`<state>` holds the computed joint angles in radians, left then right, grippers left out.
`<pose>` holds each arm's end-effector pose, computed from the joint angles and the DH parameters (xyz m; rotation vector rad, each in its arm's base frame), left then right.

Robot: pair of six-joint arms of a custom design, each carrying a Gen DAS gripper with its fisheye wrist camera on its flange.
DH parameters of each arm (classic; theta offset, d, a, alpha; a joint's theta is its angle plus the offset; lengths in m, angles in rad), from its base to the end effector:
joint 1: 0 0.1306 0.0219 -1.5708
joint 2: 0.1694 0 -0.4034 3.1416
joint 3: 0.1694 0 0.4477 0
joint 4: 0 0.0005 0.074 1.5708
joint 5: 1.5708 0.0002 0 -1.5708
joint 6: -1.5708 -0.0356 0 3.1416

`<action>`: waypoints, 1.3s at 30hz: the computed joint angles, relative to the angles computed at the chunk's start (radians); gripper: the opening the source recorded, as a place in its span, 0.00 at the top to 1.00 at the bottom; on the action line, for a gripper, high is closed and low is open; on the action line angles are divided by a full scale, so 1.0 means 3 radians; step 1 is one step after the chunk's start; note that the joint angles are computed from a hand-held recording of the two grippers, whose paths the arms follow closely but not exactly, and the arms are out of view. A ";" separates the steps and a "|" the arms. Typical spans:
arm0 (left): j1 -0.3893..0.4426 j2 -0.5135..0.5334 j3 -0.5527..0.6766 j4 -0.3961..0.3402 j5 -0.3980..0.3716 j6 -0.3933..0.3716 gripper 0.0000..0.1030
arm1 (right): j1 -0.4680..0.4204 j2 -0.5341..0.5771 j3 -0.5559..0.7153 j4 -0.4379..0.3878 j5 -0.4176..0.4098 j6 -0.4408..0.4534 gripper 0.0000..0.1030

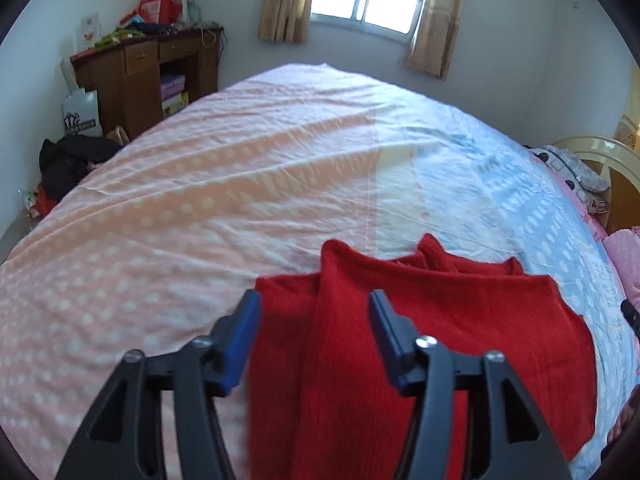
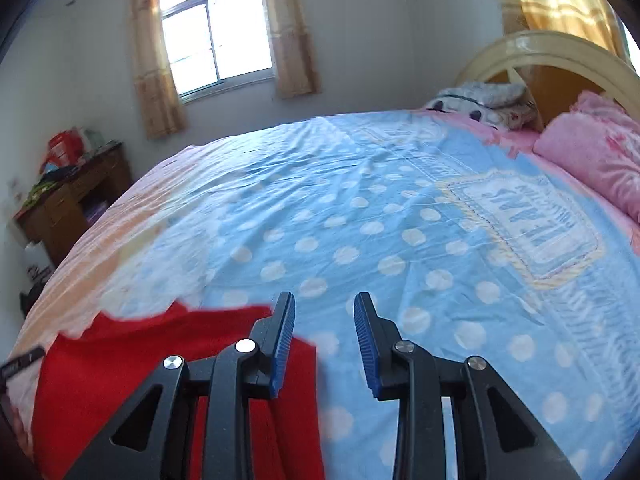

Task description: Fold small clothes

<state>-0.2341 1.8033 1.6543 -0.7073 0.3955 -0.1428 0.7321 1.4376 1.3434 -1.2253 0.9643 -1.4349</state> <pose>0.6701 -0.1744 0.3545 0.6254 2.3217 -0.5208 0.3958 0.3157 0.4002 0.8797 1.9836 -0.2889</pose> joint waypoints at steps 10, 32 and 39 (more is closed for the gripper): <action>-0.0068 -0.0743 -0.0994 0.0137 0.0296 -0.0216 0.33 | 0.0379 0.0330 0.0043 0.0000 -0.0450 -0.0228 0.69; -0.0042 -0.0778 -0.1252 0.0422 -0.0009 -0.0338 0.24 | 0.0596 0.0097 -0.0346 0.0248 -0.0628 -0.0445 0.94; 0.0021 -0.0846 -0.1312 0.0531 0.0054 -0.0324 0.23 | 0.0748 0.0114 -0.0063 -0.0352 -0.0076 -0.0872 0.90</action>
<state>-0.2279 1.5495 1.2607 -0.5479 0.4118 -0.2399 0.9565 1.4718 1.3246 -1.3309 0.9414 -1.6964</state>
